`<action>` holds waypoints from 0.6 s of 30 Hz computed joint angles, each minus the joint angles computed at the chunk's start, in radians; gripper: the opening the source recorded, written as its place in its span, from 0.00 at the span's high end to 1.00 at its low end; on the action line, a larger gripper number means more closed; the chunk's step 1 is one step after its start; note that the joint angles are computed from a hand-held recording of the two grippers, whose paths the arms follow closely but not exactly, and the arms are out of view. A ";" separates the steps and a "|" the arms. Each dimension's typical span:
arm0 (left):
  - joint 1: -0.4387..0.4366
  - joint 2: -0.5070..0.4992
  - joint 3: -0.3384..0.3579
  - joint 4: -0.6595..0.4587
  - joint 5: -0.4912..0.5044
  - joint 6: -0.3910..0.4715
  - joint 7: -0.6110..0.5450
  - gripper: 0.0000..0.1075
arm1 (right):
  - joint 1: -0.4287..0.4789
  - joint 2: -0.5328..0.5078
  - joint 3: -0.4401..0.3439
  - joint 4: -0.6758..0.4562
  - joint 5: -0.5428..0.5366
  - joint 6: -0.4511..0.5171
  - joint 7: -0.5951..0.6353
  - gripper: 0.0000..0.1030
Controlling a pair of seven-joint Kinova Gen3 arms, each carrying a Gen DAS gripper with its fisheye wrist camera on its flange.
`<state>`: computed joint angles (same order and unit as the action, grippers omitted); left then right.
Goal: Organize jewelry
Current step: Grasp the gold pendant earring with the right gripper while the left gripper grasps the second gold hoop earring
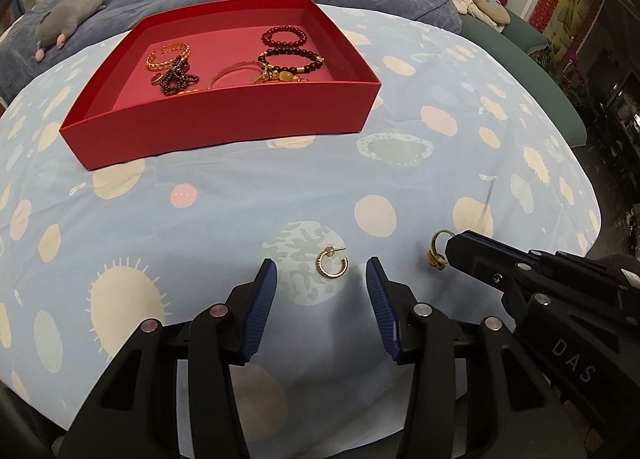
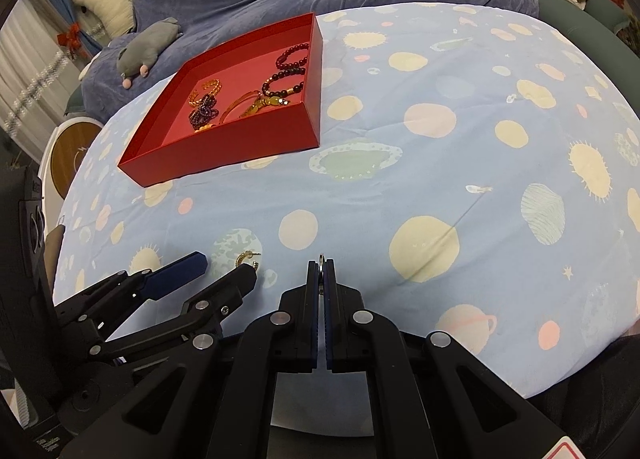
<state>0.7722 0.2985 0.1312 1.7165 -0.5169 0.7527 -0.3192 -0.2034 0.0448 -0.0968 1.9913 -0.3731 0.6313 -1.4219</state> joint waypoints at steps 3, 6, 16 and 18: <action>0.002 0.010 -0.004 -0.001 -0.005 -0.005 -0.004 0.71 | 0.001 0.004 0.001 -0.003 -0.001 0.000 0.002 0.98; 0.008 0.010 -0.008 0.000 -0.015 -0.006 0.003 0.72 | 0.001 0.004 0.001 -0.003 -0.001 0.001 0.000 0.98; 0.001 -0.009 -0.010 0.022 -0.021 -0.018 0.009 0.85 | -0.005 0.000 -0.004 -0.008 0.005 0.000 -0.002 0.98; -0.003 -0.023 -0.006 0.031 -0.017 -0.016 0.017 0.85 | -0.009 -0.006 -0.006 -0.007 0.008 -0.001 -0.006 0.98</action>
